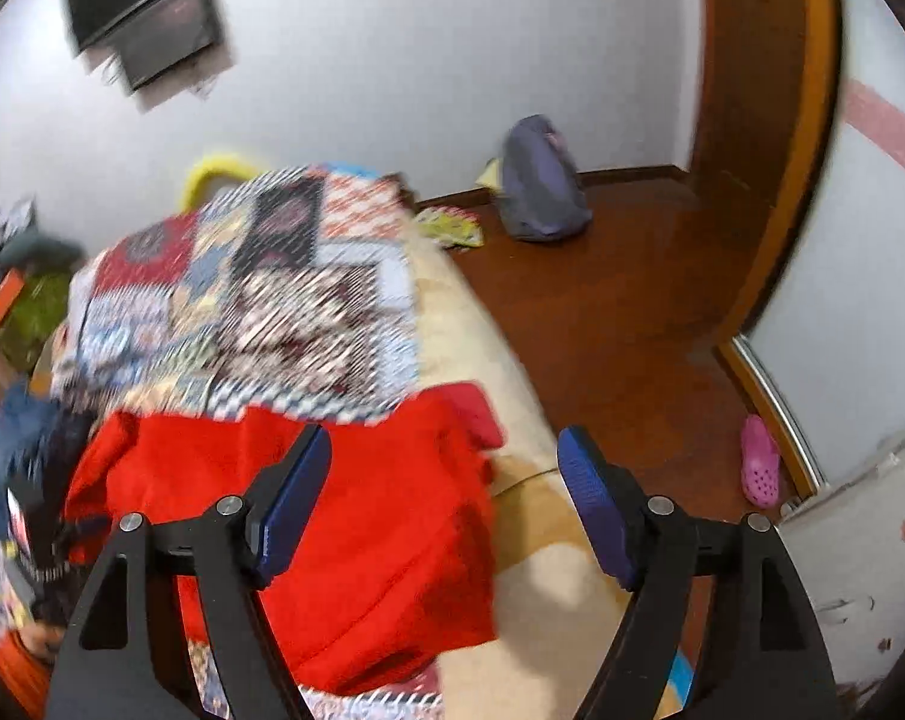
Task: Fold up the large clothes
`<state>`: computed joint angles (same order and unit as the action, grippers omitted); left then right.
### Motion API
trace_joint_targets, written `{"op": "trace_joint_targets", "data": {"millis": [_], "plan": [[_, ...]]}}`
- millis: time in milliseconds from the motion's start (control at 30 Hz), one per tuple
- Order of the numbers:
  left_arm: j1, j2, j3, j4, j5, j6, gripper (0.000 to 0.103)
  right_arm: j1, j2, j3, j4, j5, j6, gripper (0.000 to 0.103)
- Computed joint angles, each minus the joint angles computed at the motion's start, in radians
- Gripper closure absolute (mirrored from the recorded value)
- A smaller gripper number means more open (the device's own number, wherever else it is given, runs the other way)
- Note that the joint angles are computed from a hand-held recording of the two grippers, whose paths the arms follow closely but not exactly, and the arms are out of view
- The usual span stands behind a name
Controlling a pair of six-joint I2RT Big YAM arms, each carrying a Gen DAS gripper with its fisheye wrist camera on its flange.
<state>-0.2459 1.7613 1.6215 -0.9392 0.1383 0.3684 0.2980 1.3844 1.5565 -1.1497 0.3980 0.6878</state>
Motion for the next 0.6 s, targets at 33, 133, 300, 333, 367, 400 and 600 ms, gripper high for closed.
{"op": "trace_joint_targets", "data": {"millis": [33,133,300,333,367,400,600], "plan": [[0.000,-0.003,-0.005,0.003,0.000,-0.003,0.035,0.022,0.020,0.004,0.012,-0.006,-0.022,0.027],[0.009,-0.008,-0.011,-0.009,0.013,-0.012,0.035,0.069,0.089,0.017,0.049,-0.039,-0.076,0.022],[0.010,0.043,0.079,-0.080,0.011,0.027,0.031,0.113,0.238,0.041,0.045,-0.088,-0.139,0.022],[0.012,0.066,0.116,-0.098,0.014,0.024,0.029,0.115,0.268,0.049,0.027,-0.092,-0.140,0.021],[0.014,0.099,0.168,-0.114,0.012,0.009,0.029,0.119,0.294,0.052,0.013,-0.082,-0.140,0.019],[0.012,0.122,0.205,-0.122,-0.002,-0.009,0.028,0.123,0.301,0.046,0.013,-0.066,-0.144,0.018],[0.021,0.355,0.598,-0.281,-0.062,-0.181,0.014,0.108,0.262,-0.030,0.110,-0.081,-0.211,0.010]]}}
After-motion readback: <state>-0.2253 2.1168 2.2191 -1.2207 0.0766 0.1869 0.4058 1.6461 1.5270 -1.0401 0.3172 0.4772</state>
